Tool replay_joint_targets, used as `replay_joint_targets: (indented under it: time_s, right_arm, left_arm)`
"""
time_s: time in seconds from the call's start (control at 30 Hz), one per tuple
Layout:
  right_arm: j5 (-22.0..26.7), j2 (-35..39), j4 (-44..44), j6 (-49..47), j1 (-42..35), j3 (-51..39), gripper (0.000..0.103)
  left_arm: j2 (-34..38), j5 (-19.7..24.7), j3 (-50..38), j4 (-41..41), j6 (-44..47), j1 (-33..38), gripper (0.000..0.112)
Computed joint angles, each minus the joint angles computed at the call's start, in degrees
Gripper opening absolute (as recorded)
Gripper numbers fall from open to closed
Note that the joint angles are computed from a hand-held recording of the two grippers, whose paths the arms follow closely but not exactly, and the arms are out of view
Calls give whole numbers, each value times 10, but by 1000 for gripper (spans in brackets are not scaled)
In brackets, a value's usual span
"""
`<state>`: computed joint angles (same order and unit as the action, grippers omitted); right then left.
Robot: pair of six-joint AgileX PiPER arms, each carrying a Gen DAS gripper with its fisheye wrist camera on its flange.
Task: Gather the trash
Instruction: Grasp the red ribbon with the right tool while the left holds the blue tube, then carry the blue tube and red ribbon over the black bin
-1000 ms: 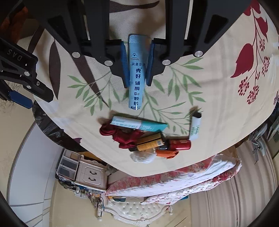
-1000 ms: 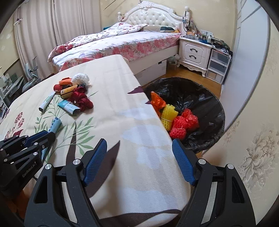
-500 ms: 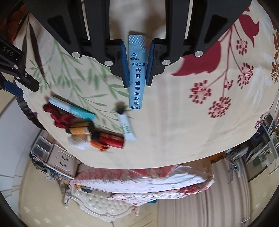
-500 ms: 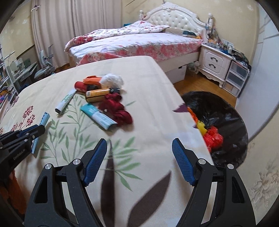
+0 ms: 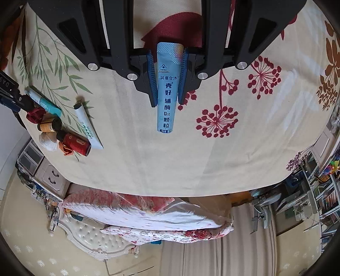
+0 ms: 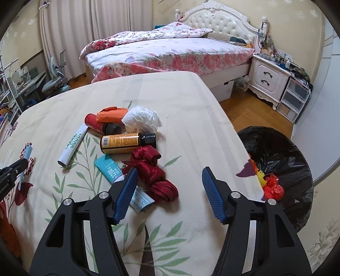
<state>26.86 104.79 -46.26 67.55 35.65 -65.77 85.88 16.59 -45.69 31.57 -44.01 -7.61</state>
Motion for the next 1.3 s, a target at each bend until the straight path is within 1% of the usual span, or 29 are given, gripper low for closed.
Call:
replay_joint_targets:
  time_s: [0.07,0.13,0.17,0.2,0.23,0.3,0.43,0.6,0.8,0.97,1.13,1.3]
  right_arm:
    - [-1,10,35,-38,-4,-12,48]
    - [-3,19,57,-60,-6,-20,43]
    - [-6,19,67,-69,-8,-20,38]
    - [-6,20,71,-72,-8,-20,33]
    - [-4,19,66,-69,-6,-20,32]
    - [-6,15,70,-72,-6,-17,25]
    - [-6,2,40,-38,-2,-2,24]
    - [-3,-26,-11,20,-1,28,24]
    - [2,-70,-71,91,-19,75,24]
    - [14,-107,-122,147,-41,114,24]
    - [28,-141,-174,200,-75,150,24]
    - [33,-163,-207,229,-116,177,24]
  left_arm:
    - [2,-4,-2,-16,20,8,21]
    - [5,-5,-3,-17,18,6,21]
    - [5,-7,-2,-21,23,7,21]
    - [6,-8,-2,-27,28,8,21]
    - [7,-10,-2,-34,36,10,21]
    - [8,-12,-3,-42,43,9,21]
    - [5,-20,-2,-68,72,10,21]
    - [-6,-21,-2,-64,64,-12,21]
    - [-15,-22,-9,3,-21,-73,21]
    - [-6,-16,-31,54,-83,-135,21]
    - [17,-4,-68,114,-148,-201,21]
    - [53,5,-120,142,-171,-258,21]
